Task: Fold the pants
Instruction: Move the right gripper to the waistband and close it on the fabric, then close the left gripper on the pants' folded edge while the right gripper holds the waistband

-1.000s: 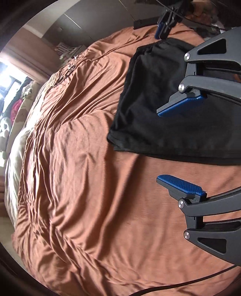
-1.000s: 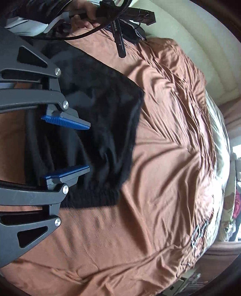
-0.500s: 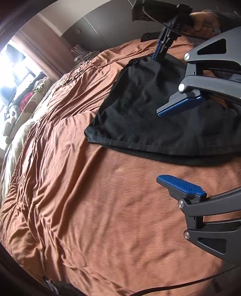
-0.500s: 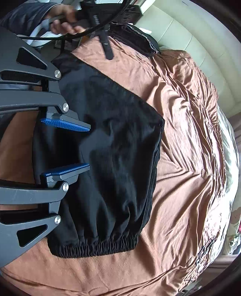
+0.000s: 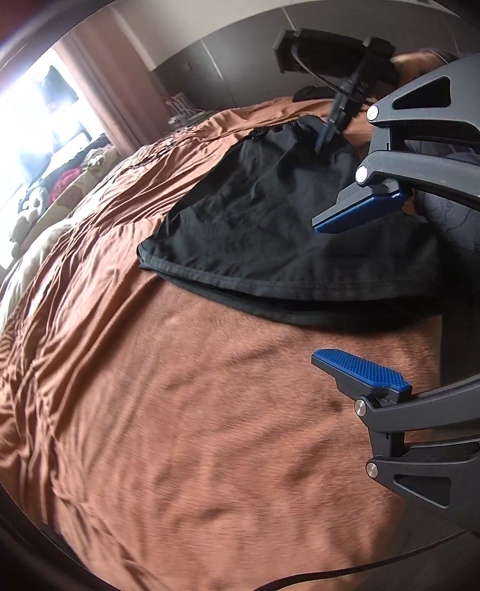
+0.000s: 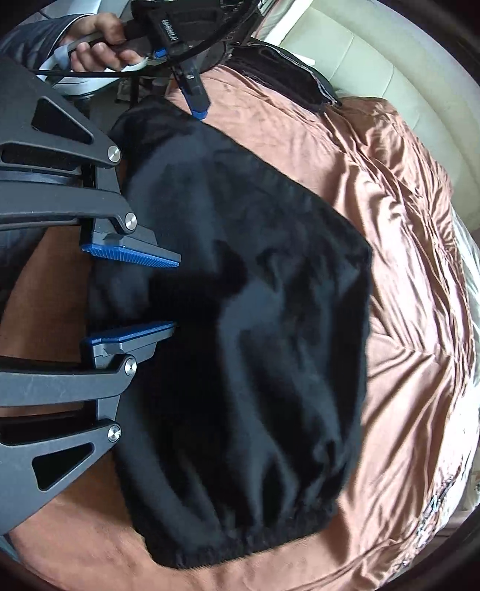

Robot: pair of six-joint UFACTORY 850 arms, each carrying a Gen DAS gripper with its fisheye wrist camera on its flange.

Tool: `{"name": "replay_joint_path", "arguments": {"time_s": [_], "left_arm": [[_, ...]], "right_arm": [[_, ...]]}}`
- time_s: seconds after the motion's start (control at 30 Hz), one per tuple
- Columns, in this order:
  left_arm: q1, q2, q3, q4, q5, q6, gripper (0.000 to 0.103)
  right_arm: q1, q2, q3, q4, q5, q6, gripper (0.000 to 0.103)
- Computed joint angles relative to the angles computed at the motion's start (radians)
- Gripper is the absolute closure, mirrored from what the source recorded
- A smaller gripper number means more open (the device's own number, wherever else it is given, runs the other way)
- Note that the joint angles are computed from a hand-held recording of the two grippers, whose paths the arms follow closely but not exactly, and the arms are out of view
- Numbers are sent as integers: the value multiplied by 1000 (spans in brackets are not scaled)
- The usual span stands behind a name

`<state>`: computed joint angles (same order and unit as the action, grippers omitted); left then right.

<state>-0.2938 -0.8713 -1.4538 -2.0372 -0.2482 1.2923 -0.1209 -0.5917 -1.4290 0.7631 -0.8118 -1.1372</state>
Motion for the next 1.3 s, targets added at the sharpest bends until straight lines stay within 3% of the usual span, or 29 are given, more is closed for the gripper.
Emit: {"name": "replay_joint_path", "arguments": {"time_s": [0.23,0.53,0.8,1.0,1.1,1.23,1.3], "left_arm": [[11,20,56,-145,-58,75,37],[11,-9,27,-85,-78,-7,38],[9,-67,-69,92,-30,-184,43],[8,-65,-60,61,-50,-151,45],[8,-48,-19,3,-78,-102,56],[5,-37,12,-57,-75,-64,84],[5,-34,22,-98,-82,-42,89]], "right_arm": [[-10,13,57,-1,5,-32,83],[-27,38,59,28,-14,-62,87],[-25,36,34,58,-3,-79,87],[-6,16,13,48,0,-72,87],[14,-9,-13,20,11,-48,87],[31,-36,-46,-20,20,8,87],[36,-49,-69,-16,17,19,87]]}}
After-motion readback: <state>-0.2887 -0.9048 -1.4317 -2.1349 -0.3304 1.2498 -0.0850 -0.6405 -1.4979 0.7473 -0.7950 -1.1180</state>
